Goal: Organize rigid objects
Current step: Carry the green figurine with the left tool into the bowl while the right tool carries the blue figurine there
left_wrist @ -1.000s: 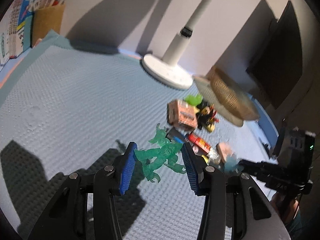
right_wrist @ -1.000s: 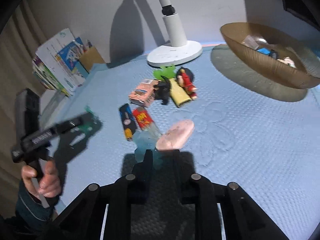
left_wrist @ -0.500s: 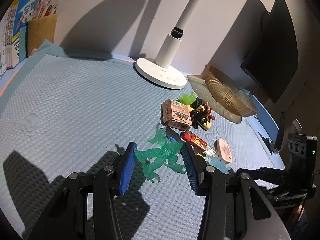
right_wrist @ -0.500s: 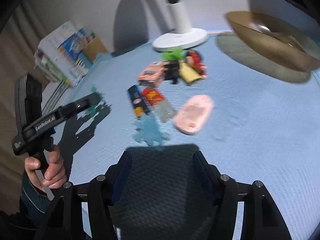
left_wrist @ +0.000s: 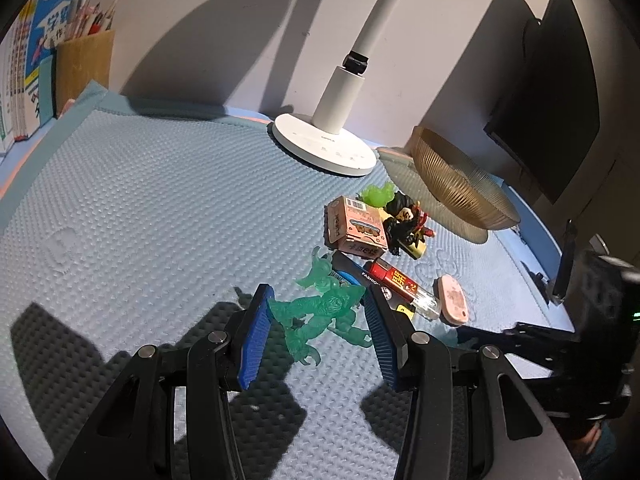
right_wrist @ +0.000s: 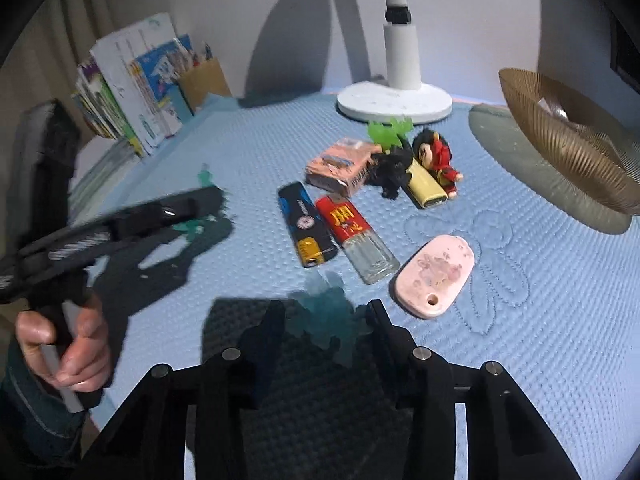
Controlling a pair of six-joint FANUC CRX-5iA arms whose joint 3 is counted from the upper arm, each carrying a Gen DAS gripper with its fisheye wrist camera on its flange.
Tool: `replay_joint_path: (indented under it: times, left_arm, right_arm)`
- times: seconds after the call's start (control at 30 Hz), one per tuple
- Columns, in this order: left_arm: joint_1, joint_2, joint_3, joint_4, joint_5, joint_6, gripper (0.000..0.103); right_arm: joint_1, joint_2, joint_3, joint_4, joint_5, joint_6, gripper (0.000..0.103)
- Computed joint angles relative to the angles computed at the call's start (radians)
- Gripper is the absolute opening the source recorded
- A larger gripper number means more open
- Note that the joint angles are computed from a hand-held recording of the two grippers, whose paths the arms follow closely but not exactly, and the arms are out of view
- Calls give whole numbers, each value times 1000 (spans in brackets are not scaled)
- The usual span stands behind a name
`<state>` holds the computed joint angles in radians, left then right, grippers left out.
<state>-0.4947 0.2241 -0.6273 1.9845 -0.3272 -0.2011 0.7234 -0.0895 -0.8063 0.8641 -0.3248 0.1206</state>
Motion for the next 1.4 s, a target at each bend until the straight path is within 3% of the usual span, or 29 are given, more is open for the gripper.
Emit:
replay_joint_path:
  times: [0.07,0.2,0.33,0.47,0.67,0.77,0.87,0.93,1.0,1.03,1.13,1.2,1.33,1.4]
  left_arm:
    - [-20,-9,1,8,39,-17,44]
    - [-42,-30,14,-77,68,16,44]
    - [-56,-34,83,-164,23,75,44]
    - [-59,17,215,-348,-17,215,44]
    - [-89,135,430,-563,-50,405,44]
    - [-87,216,561,-720,-91,572,44]
    - [-83,274,646,-817,-140,693,44]
    - [-86,288,659,-830,-153,693,44]
    - [-92,288,653,-854,-137,675,44]
    - [-97,286,648,-874,-123,669,44]
    - [-99,293,651,-909,-133,682,44]
    - [-100,306,673,-951,-143,716,44]
    - [-103,322,698,-985,-152,737,44]
    - [-101,328,709,-1006,-159,758,44]
  right_arm:
    - [-1,-51,-29,28,-2,-20,26]
    - [-26,-162,-79,120,-70,-89,24]
    - [-114,-284,-113,164,-121,-125,24]
    - [-227,-360,-124,213,-160,-138,23]
    - [-430,-373,-95,222,-62,-94,23]
    - [-515,-319,-59,195,6,-59,23]
    - [-519,-287,-13,-23,2,138,23]
    - [-510,-270,-2,-107,-45,182,34]
    - [-503,-262,-15,-173,-84,203,70]
    - [-511,-260,-38,-158,-84,176,71]
    - [-513,-210,-21,-326,-116,312,69]
    - [-514,-147,18,-389,-174,380,58]
    - [-526,-103,-12,-223,-173,283,48]
    - [-523,-85,4,-236,-192,306,28]
